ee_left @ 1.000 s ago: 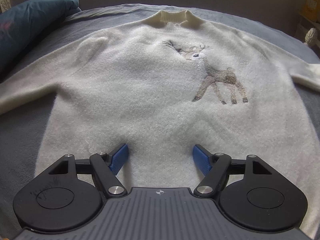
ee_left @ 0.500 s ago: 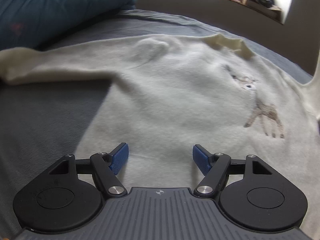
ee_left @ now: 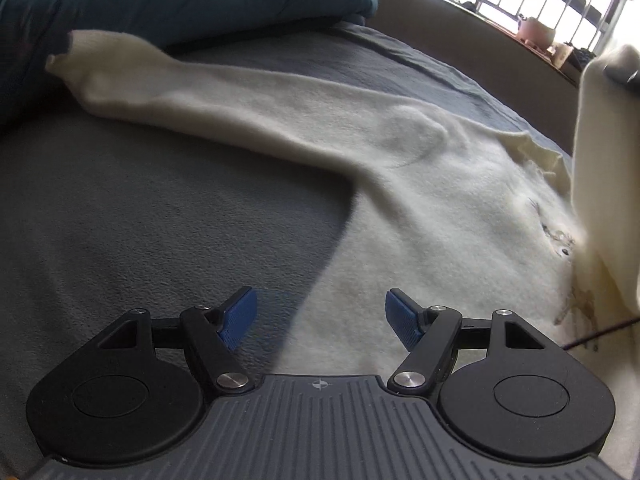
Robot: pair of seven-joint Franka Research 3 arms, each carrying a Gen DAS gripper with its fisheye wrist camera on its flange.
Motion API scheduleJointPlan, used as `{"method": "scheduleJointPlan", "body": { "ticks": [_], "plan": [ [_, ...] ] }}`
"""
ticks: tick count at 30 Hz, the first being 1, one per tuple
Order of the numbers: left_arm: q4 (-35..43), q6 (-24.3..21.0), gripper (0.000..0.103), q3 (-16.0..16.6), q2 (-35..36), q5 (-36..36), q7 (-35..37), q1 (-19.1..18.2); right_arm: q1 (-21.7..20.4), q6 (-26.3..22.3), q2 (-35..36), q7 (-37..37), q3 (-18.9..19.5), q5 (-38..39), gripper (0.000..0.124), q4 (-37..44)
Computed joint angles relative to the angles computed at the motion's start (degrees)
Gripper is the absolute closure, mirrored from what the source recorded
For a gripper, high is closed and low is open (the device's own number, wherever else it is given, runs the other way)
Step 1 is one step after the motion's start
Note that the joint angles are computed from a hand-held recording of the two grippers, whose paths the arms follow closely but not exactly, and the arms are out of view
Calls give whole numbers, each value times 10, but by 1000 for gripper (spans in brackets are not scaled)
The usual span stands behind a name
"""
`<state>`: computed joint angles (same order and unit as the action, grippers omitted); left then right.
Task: Fold clothes
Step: 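Grasp the sweater sleeve cuff with the right gripper and fold it across the body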
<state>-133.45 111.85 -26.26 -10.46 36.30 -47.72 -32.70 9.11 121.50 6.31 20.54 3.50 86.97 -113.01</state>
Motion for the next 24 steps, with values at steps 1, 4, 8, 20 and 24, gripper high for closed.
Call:
{"method": "scheduleJointPlan", "body": {
  "ticks": [1, 4, 8, 20, 24],
  "plan": [
    [-10, 0, 32, 2, -10, -7, -2, -1, 13, 24, 3, 14, 7, -47, 97, -2],
    [-35, -5, 32, 2, -37, -17, 0, 0, 37, 44, 12, 74, 18, -153, 84, -15],
    [-55, 0, 32, 3, -62, -5, 8, 12, 24, 7, -12, 87, 8, -151, 79, -54],
    [-44, 293, 31, 48, -18, 180, 30, 94, -56, 96, -56, 145, -65, -73, 76, -118],
    [-27, 362, 31, 53, 28, 192, -35, 122, -70, 178, -34, 169, -67, -119, 76, -101]
  ]
}}
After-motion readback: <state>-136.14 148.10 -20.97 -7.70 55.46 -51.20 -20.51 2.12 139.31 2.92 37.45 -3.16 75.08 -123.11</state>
